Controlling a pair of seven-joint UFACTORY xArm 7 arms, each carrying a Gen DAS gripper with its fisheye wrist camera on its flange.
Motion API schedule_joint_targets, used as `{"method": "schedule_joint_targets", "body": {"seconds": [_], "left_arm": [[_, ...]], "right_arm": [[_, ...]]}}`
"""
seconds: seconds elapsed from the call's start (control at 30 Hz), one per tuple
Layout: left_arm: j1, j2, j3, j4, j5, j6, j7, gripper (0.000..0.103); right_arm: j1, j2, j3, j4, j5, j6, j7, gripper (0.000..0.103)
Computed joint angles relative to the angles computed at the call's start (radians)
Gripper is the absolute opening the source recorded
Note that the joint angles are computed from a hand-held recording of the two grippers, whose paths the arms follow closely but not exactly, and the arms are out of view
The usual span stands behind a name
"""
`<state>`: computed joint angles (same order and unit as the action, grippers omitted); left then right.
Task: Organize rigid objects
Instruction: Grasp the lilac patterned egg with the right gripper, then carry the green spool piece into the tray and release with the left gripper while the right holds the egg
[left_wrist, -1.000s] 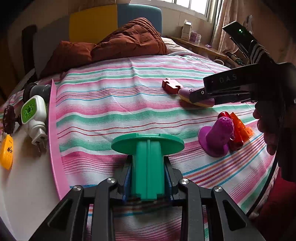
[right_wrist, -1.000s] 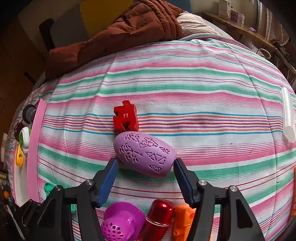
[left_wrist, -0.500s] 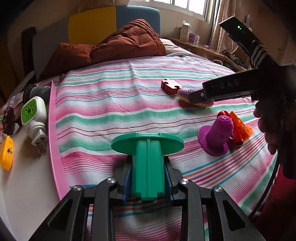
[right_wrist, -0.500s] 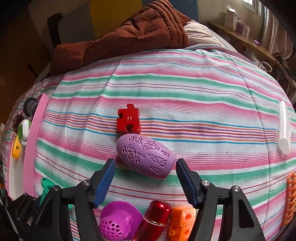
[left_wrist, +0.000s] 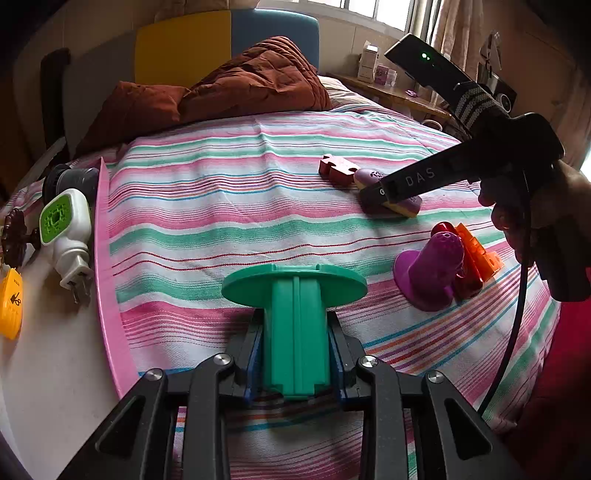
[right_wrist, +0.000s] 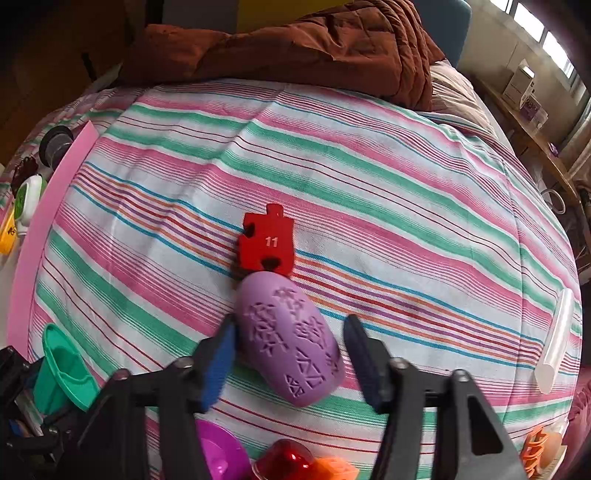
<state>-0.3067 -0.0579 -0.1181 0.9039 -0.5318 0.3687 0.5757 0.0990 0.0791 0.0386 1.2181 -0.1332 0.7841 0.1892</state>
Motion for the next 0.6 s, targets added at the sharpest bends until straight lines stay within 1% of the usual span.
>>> {"method": "schedule_joint_targets", "body": {"seconds": [0.07,0.1,0.13,0.2,0.23,0.37,0.43,0.5,0.53,0.6], "left_arm": [[0.0,0.0,0.0,-0.001,0.0,-0.001,0.0,0.031],[0.0,0.0,0.0,0.0,0.001,-0.002,0.0,0.031],[0.0,0.0,0.0,0.0,0.001,-0.002,0.0,0.031],[0.0,-0.001,-0.001,-0.001,0.004,-0.002,-0.002,0.031],[0.0,-0.001,-0.001,-0.002,0.005,-0.003,-0.003,0.031],[0.001,-0.002,-0.004,-0.003,0.03,-0.007,-0.024,0.031],[0.001,-0.005,-0.004,-0.003,0.045,-0.003,-0.038,0.03],[0.005,-0.006,-0.001,0.009,0.057,0.023,-0.066,0.03],[0.005,-0.006,0.003,0.019,0.039,0.045,-0.058,0.03],[0.007,-0.017,0.011,0.026,0.003,0.086,-0.033,0.03]], "right_arm": [[0.007,-0.005,0.001,-0.01,-0.022,-0.01,0.041,0.045],[0.01,-0.011,0.003,-0.024,-0.024,-0.028,0.058,0.043],[0.008,-0.019,0.005,-0.047,0.002,-0.055,0.057,0.041],[0.001,-0.046,0.002,-0.11,0.051,-0.14,0.079,0.041],[-0.002,-0.058,0.002,-0.132,0.074,-0.166,0.078,0.041],[-0.004,-0.059,0.005,-0.143,0.077,-0.187,0.082,0.04],[-0.01,-0.059,0.002,-0.145,0.118,-0.195,0.051,0.04],[-0.02,-0.062,-0.003,-0.151,0.187,-0.204,0.007,0.04],[-0.023,-0.063,-0.004,-0.152,0.205,-0.206,-0.006,0.04],[-0.025,-0.065,-0.004,-0.151,0.185,-0.206,-0.004,0.04]]}}
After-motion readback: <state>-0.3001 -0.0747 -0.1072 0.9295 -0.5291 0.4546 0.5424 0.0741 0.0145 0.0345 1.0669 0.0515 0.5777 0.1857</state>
